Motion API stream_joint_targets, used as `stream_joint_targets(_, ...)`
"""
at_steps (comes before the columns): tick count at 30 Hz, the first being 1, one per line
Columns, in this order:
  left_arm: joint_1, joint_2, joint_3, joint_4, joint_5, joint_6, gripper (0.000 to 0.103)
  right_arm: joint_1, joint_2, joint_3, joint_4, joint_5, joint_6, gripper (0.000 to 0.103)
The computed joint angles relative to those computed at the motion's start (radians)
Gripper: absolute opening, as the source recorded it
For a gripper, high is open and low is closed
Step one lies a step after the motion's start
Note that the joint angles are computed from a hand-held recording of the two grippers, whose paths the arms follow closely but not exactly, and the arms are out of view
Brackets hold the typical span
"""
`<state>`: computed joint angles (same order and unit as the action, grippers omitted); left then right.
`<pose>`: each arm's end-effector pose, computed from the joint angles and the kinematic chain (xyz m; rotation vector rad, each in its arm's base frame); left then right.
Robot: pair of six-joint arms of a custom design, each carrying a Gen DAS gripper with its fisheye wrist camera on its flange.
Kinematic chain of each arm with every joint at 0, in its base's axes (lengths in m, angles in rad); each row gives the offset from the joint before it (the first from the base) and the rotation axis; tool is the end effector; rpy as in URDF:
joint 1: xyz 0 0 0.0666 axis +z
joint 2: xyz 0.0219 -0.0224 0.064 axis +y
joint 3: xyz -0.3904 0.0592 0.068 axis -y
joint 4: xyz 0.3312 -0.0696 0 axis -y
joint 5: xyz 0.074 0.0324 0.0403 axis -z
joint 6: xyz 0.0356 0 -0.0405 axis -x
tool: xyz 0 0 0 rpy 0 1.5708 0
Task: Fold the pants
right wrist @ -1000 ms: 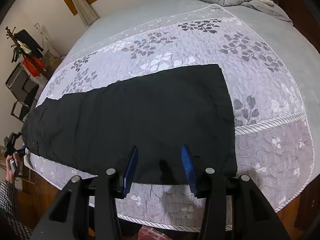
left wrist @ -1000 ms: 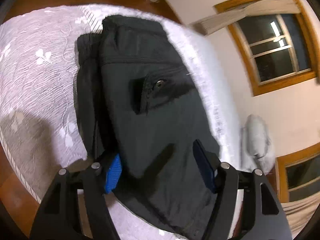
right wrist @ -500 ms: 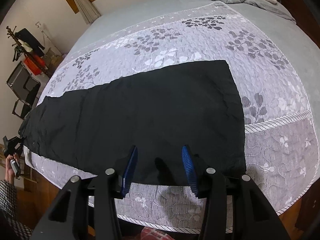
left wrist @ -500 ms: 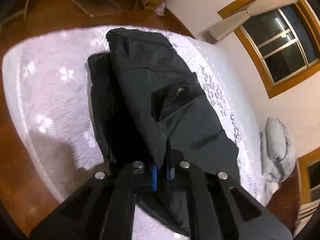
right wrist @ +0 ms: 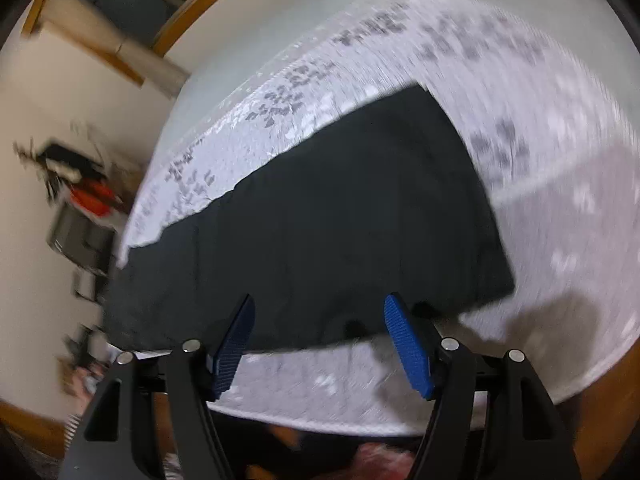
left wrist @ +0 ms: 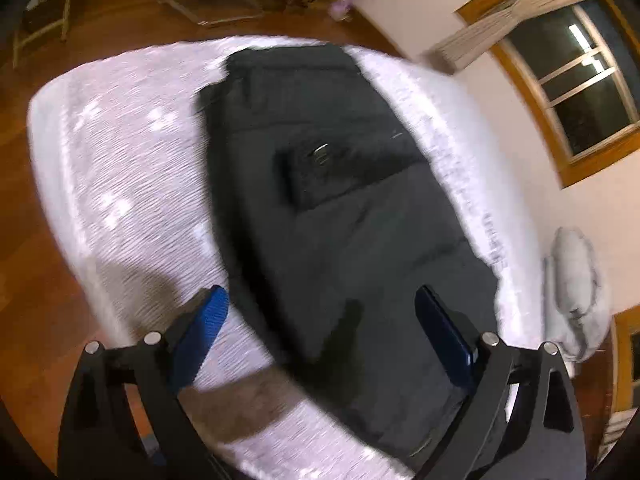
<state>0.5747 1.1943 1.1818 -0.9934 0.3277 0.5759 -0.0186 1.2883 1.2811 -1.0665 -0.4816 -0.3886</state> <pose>0.2837 0.1696 0.4234 -1.2833 2.2036 -0.4216 0.3600 0.0094 0.4292 0.3730 2.6209 0.7611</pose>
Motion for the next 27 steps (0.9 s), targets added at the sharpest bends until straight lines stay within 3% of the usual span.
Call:
stream_joint_targets(4, 0.048, -0.015, -0.055, 0.014, 0.032, 0.055, 0.094, -0.028, -0.01, -0.061, 0.037, -0.112, -0.072, 0.069)
stream_joint_targets(11, 0.03, 0.016, -0.051, 0.021, 0.003, 0.053, 0.099, -0.05, 0.043, -0.119, 0.103, -0.126, -0.163, 0.069)
stream_joint_targets(15, -0.006, 0.028, -0.044, 0.056, -0.011, 0.07, 0.099, -0.071, 0.041, -0.187, 0.26, -0.146, -0.241, 0.07)
stream_joint_targets(17, -0.011, 0.018, -0.061, 0.093, 0.044, 0.07, 0.099, -0.079, 0.053, -0.213, 0.313, -0.16, -0.275, 0.07)
stream_joint_targets(18, -0.024, 0.018, -0.06, 0.094, 0.032, 0.072, 0.099, -0.082, 0.051, -0.229, 0.348, -0.168, -0.302, 0.069)
stream_joint_targets(20, -0.042, 0.028, -0.059, 0.098, 0.012, 0.074, 0.099, -0.083, 0.048, -0.258, 0.421, -0.169, -0.355, 0.059)
stream_joint_targets(22, -0.057, 0.03, -0.071, 0.128, -0.002, 0.105, 0.098, -0.079, 0.047, -0.264, 0.447, -0.15, -0.345, 0.039)
stream_joint_targets(23, -0.064, 0.03, -0.074, 0.141, -0.013, 0.119, 0.096, -0.074, 0.049, -0.262, 0.449, -0.137, -0.332, 0.034)
stream_joint_targets(24, -0.073, 0.029, -0.074, 0.144, -0.035, 0.125, 0.079, -0.074, 0.049, -0.258, 0.445, -0.129, -0.32, 0.024)
stream_joint_targets(25, -0.096, 0.037, -0.056, 0.106, -0.105, 0.122, 0.059, -0.075, 0.051, -0.246, 0.442, -0.124, -0.305, 0.016)
stream_joint_targets(27, -0.112, 0.041, -0.045, 0.095, -0.126, 0.101, 0.045, -0.074, 0.054, -0.21, 0.424, -0.119, -0.273, 0.008)
